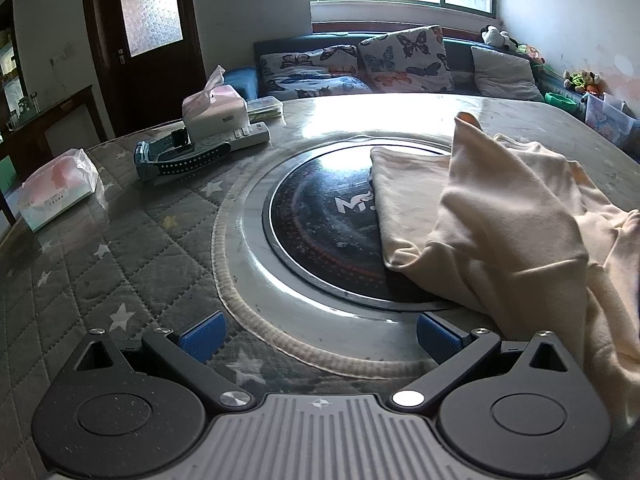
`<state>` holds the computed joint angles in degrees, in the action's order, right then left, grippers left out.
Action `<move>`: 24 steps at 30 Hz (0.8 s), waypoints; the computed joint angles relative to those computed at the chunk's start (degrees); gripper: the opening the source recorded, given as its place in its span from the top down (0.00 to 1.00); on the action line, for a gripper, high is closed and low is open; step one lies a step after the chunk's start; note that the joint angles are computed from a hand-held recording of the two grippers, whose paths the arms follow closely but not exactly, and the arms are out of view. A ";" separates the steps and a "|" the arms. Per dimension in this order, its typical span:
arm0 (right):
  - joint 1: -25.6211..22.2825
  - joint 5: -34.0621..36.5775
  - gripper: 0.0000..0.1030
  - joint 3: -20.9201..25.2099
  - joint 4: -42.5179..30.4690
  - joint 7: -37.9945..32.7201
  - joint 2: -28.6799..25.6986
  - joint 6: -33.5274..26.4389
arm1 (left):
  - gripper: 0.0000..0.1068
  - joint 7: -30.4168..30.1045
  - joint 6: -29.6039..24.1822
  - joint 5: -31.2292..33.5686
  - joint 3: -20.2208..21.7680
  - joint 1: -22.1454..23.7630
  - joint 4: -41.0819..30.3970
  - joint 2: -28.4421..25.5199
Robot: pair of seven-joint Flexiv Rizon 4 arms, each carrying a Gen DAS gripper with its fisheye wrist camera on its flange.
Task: Fold clothes
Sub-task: 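Move both grippers toward the crumpled cream shirt on the table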
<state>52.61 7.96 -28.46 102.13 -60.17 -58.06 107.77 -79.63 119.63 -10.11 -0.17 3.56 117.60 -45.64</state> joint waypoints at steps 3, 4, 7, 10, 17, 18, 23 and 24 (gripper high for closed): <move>0.37 0.33 0.00 0.46 1.63 -0.55 1.14 0.98 | 0.04 -0.14 0.38 0.47 -0.17 0.09 0.56 0.35; 0.53 0.54 0.00 0.57 2.15 -0.83 1.51 1.31 | 0.04 -0.18 0.37 0.56 -0.23 0.13 0.69 0.47; 0.56 1.25 0.00 1.67 3.60 -1.85 2.67 2.73 | 0.04 -0.64 0.38 1.25 -0.91 0.74 1.27 0.96; 0.82 1.94 0.00 2.53 4.78 -3.43 3.81 3.73 | 0.04 -0.95 0.57 1.89 -1.18 0.88 1.77 1.35; 1.49 2.81 0.00 4.64 6.98 -8.13 6.36 5.50 | 0.04 -1.42 0.27 2.53 -1.15 0.67 3.03 2.56; 1.67 3.10 0.00 4.93 7.28 -8.81 6.59 5.90 | 0.04 -1.40 0.30 2.39 -0.91 0.39 3.25 2.71; 0.63 3.51 0.00 8.85 8.95 -12.43 8.56 7.82 | 0.04 -2.04 0.42 3.23 -1.36 1.05 4.67 3.66; 0.76 3.71 0.00 9.11 9.20 -13.20 8.83 7.85 | 0.04 -2.01 0.50 3.24 -1.16 0.84 4.97 3.85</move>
